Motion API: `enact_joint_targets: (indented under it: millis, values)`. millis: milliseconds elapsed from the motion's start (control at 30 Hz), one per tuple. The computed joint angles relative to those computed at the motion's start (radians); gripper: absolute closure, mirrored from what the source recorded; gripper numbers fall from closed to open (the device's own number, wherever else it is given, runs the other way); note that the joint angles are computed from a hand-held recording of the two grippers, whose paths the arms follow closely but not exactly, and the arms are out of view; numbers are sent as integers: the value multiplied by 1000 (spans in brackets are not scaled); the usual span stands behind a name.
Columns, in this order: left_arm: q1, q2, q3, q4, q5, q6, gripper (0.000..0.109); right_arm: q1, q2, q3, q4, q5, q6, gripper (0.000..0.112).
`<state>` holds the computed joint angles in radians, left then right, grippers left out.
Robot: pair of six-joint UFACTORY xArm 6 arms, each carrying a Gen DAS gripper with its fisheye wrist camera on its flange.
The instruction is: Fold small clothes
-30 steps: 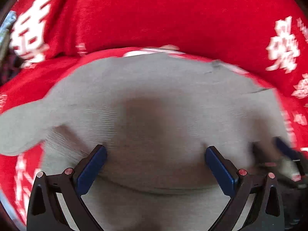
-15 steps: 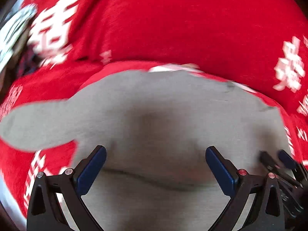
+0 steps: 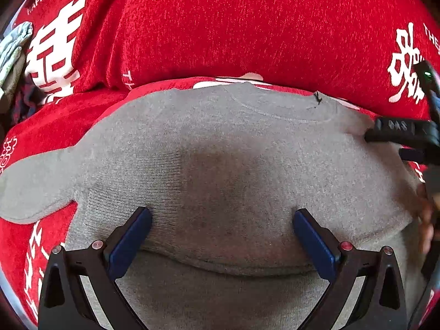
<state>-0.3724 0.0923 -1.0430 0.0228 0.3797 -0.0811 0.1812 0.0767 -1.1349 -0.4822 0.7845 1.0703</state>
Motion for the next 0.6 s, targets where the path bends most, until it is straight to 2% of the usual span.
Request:
enact_joint_targets:
  millis: [133, 233, 333, 467, 600]
  values:
    - [0, 4, 2, 19, -17, -18, 6, -33, 75, -79, 22, 25, -53, 10]
    - [-1, 6, 4, 27, -26, -29, 6, -30, 95, -104, 10, 40, -77, 9]
    - [0, 8, 5, 11, -32, -17, 6, -19, 22, -22, -6, -29, -34, 10]
    - [0, 8, 4, 10, -31, -19, 6, 37, -118, 133, -71, -65, 83, 10]
    - [0, 8, 1, 21, -24, -29, 6, 122, -168, 188, -138, 3, 157, 10]
